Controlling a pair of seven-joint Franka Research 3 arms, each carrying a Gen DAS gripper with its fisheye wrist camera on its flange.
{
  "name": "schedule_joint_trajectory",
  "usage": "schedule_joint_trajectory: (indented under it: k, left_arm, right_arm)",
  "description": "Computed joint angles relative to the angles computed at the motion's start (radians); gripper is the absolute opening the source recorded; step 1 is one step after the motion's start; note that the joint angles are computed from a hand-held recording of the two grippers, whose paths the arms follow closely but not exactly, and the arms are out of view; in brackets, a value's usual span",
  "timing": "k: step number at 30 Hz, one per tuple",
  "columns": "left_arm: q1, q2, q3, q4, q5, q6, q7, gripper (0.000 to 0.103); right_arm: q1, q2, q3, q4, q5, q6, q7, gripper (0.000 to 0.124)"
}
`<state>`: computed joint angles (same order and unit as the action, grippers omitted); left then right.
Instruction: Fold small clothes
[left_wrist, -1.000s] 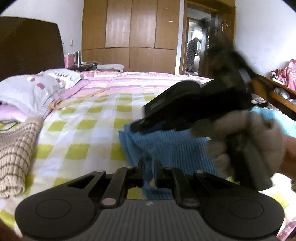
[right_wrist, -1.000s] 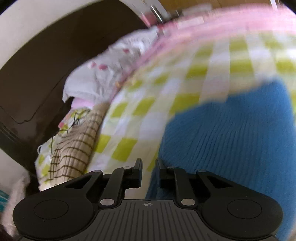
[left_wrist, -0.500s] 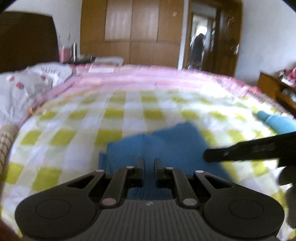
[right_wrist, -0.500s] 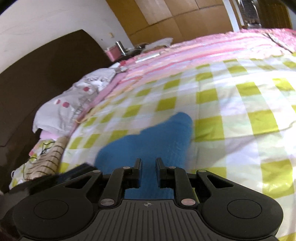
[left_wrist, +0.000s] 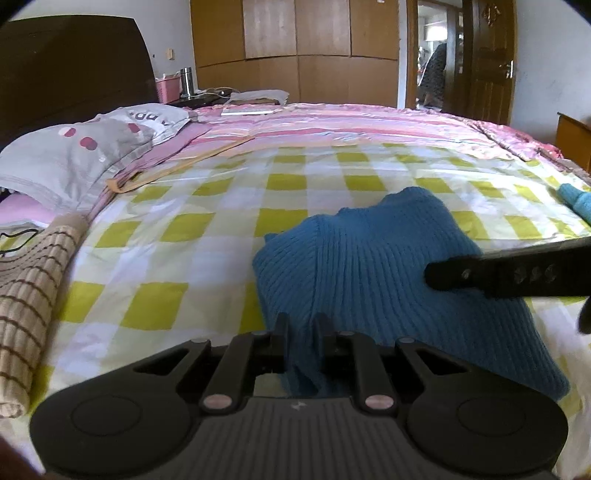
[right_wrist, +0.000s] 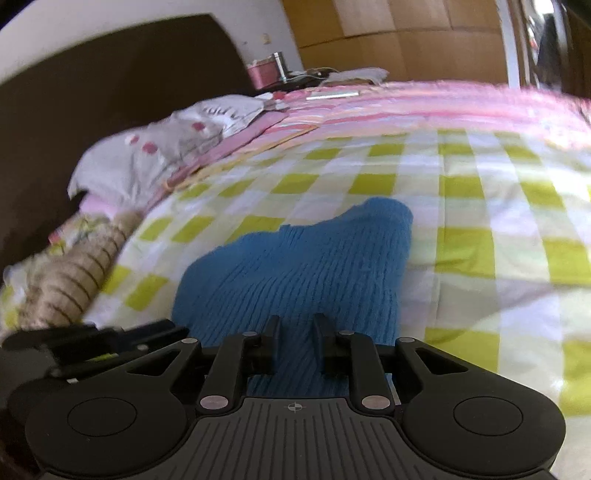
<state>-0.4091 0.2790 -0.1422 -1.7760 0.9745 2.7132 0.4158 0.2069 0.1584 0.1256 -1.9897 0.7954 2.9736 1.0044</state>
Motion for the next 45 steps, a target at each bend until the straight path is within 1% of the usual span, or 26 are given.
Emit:
schedule_joint_trajectory:
  k: [1, 4, 6, 8, 10, 13, 15, 17, 18, 21, 22, 25, 28, 30, 32, 33, 38, 41, 43, 45]
  left_arm:
    - [0.003, -0.006, -0.003, -0.005, -0.012, 0.002, 0.006, 0.024]
    - [0.014, -0.037, -0.009, -0.034, -0.036, 0.031, -0.002, 0.024]
    - [0.009, -0.059, -0.007, -0.054, -0.006, 0.036, -0.028, 0.024]
    - [0.012, -0.066, -0.015, -0.065, -0.001, 0.038, -0.028, 0.024]
    - [0.014, -0.060, -0.026, -0.064, -0.018, 0.020, -0.009, 0.024]
    - [0.007, -0.054, -0.028, -0.056, -0.013, -0.004, -0.002, 0.023]
    - [0.008, -0.055, -0.032, -0.054, -0.025, -0.013, 0.008, 0.023]
    - [0.010, -0.059, -0.034, -0.057, -0.036, -0.016, 0.014, 0.023]
    - [0.010, -0.063, -0.035, -0.060, -0.037, -0.016, 0.012, 0.023]
    - [0.007, -0.071, -0.038, -0.068, -0.032, -0.023, 0.006, 0.023]
    - [0.006, -0.072, -0.039, -0.069, -0.030, -0.026, 0.006, 0.023]
    - [0.007, -0.076, -0.044, -0.074, -0.034, -0.032, 0.015, 0.023]
    - [0.008, -0.079, -0.048, -0.077, -0.045, -0.041, 0.023, 0.023]
    - [0.008, -0.082, -0.050, -0.079, -0.046, -0.042, 0.024, 0.023]
    - [0.007, -0.084, -0.051, -0.080, -0.044, -0.047, 0.023, 0.023]
    - [0.007, -0.085, -0.052, -0.081, -0.045, -0.049, 0.025, 0.023]
    - [0.008, -0.095, -0.056, -0.098, -0.046, -0.055, 0.021, 0.023]
    - [0.012, -0.102, -0.061, -0.111, -0.059, -0.053, 0.026, 0.023]
    - [0.011, -0.100, -0.063, -0.109, -0.058, -0.061, 0.032, 0.023]
    - [0.011, -0.103, -0.064, -0.113, -0.060, -0.060, 0.031, 0.023]
  right_arm:
    - [0.005, -0.009, -0.006, -0.004, -0.014, -0.003, 0.019, 0.020]
    - [-0.012, -0.050, 0.008, -0.022, 0.091, -0.020, -0.035, 0.020]
    - [0.003, -0.083, -0.005, -0.057, 0.087, 0.001, -0.035, 0.020]
    - [0.019, -0.117, -0.014, -0.099, 0.083, 0.022, -0.043, 0.020]
    - [0.036, -0.137, -0.027, -0.135, 0.036, 0.044, -0.007, 0.020]
    - [0.054, -0.138, -0.045, -0.164, -0.111, 0.060, 0.124, 0.020]
    - [0.060, -0.132, -0.050, -0.170, -0.177, 0.077, 0.169, 0.020]
    - [0.062, -0.136, -0.057, -0.176, -0.251, 0.075, 0.246, 0.022]
    - [0.062, -0.143, -0.055, -0.179, -0.246, 0.076, 0.244, 0.022]
    - [0.071, -0.170, -0.049, -0.197, -0.157, 0.088, 0.162, 0.022]
    - [0.074, -0.174, -0.050, -0.202, -0.154, 0.091, 0.157, 0.022]
    - [0.070, -0.172, -0.054, -0.217, -0.261, 0.082, 0.252, 0.022]
    - [0.070, -0.171, -0.056, -0.224, -0.306, 0.077, 0.292, 0.022]
    - [0.074, -0.180, -0.056, -0.229, -0.283, 0.078, 0.277, 0.023]
    - [0.084, -0.191, -0.058, -0.234, -0.228, 0.084, 0.230, 0.024]
    - [0.086, -0.195, -0.058, -0.237, -0.227, 0.086, 0.227, 0.024]
    - [0.075, -0.190, -0.058, -0.243, -0.319, 0.060, 0.311, 0.024]
    - [0.086, -0.205, -0.059, -0.261, -0.276, 0.082, 0.281, 0.024]
    - [0.087, -0.210, -0.060, -0.270, -0.282, 0.085, 0.287, 0.024]
    - [0.072, -0.208, -0.056, -0.274, -0.350, 0.076, 0.346, 0.024]
